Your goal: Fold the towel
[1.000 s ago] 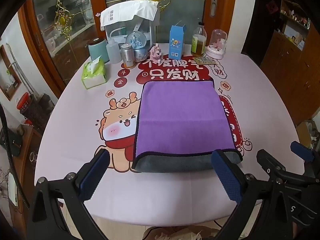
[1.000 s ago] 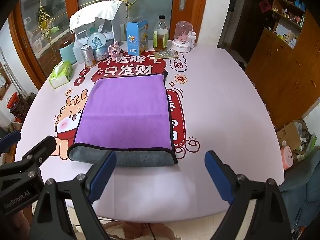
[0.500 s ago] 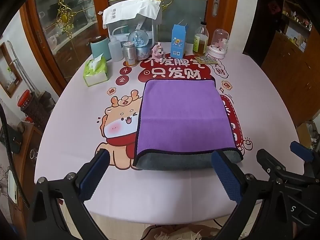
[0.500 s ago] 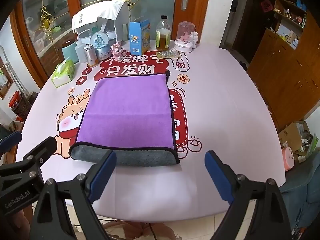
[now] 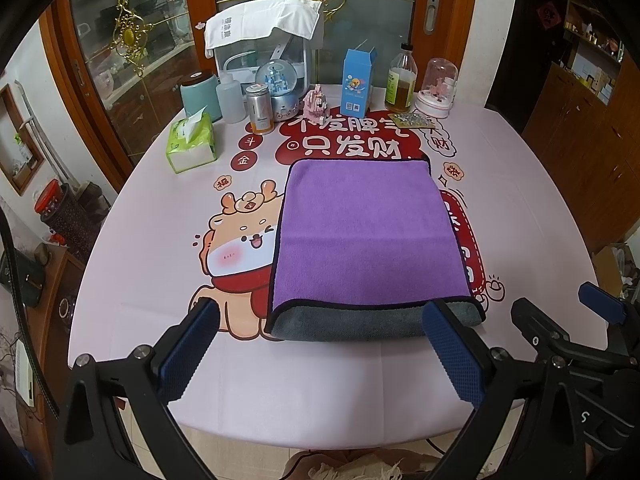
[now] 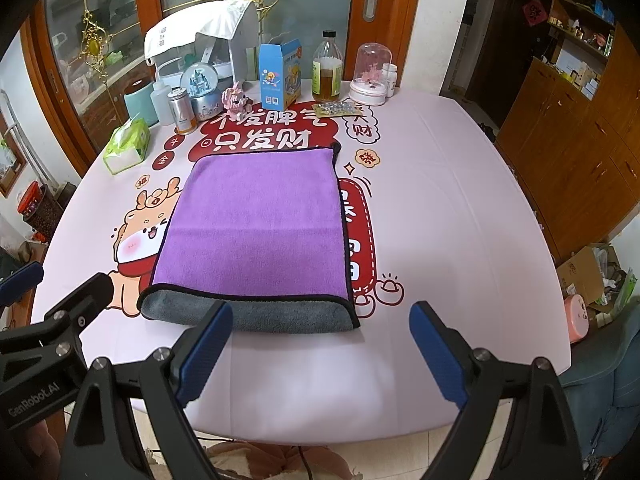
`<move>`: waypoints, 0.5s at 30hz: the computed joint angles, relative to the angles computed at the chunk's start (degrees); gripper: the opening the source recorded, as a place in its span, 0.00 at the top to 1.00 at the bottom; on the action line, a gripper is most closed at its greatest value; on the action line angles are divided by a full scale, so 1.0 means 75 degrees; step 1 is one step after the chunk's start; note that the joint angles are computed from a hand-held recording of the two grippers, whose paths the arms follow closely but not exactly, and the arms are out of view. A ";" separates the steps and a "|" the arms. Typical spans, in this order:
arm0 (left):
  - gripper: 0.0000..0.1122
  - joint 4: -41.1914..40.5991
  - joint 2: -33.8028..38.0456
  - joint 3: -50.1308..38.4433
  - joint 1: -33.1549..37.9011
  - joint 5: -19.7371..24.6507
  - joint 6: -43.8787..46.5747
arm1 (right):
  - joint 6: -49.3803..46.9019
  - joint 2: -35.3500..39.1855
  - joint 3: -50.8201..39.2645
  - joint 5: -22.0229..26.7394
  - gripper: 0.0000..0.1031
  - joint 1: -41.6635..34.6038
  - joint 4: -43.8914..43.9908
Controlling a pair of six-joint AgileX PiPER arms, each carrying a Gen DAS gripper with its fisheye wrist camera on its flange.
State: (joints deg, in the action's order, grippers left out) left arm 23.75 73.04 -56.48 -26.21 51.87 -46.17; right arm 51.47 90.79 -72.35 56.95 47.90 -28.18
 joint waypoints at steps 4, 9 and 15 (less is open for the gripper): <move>0.10 0.0012 -0.0028 0.0020 -0.0004 0.0011 -0.0026 | -0.0029 0.0004 -0.0014 -0.0001 0.12 -0.0019 0.0010; 0.10 -0.0078 -0.0055 0.0010 0.0099 0.0006 0.0095 | -0.0061 0.0014 -0.0041 0.0006 0.12 -0.0040 0.0037; 0.10 -0.0106 -0.0044 0.0009 0.0120 -0.0009 0.0133 | -0.0076 0.0033 -0.0058 -0.0006 0.12 -0.0044 0.0046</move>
State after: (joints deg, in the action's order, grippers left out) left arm 22.96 72.71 -56.42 -25.31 51.81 -45.17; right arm 50.90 91.04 -72.79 56.90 47.57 -27.83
